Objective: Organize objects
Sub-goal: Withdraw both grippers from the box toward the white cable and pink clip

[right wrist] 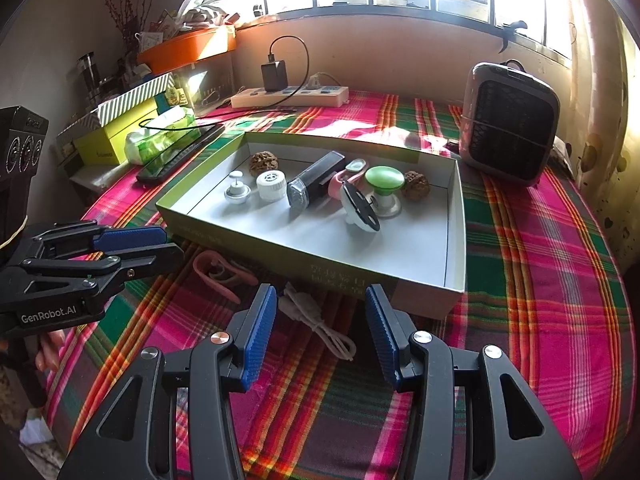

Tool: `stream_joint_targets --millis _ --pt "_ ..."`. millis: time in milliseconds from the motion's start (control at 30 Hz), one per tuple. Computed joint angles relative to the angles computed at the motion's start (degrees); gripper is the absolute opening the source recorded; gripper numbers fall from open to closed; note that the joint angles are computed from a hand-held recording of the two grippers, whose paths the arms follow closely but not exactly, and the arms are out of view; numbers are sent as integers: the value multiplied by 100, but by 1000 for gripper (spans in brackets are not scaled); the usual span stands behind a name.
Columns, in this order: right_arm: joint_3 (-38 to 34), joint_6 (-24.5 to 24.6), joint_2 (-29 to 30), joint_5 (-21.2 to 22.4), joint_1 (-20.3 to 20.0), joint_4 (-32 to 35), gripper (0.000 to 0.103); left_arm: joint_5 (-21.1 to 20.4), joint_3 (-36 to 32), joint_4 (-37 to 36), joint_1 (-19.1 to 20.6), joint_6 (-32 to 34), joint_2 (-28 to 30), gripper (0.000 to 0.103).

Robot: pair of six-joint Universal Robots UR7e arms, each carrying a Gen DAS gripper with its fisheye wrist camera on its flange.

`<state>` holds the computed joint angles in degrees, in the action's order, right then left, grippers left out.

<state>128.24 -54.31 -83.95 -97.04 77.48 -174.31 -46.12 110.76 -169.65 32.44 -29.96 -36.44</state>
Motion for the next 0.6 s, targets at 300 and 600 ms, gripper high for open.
stream_joint_targets --millis 300,600 --pt "-98 -193 186 -392 114 211 48 -137 -90 58 88 -1 71 35" --pt "-36 -260 290 -706 154 -137 41 -386 -247 -85 229 232 198 35"
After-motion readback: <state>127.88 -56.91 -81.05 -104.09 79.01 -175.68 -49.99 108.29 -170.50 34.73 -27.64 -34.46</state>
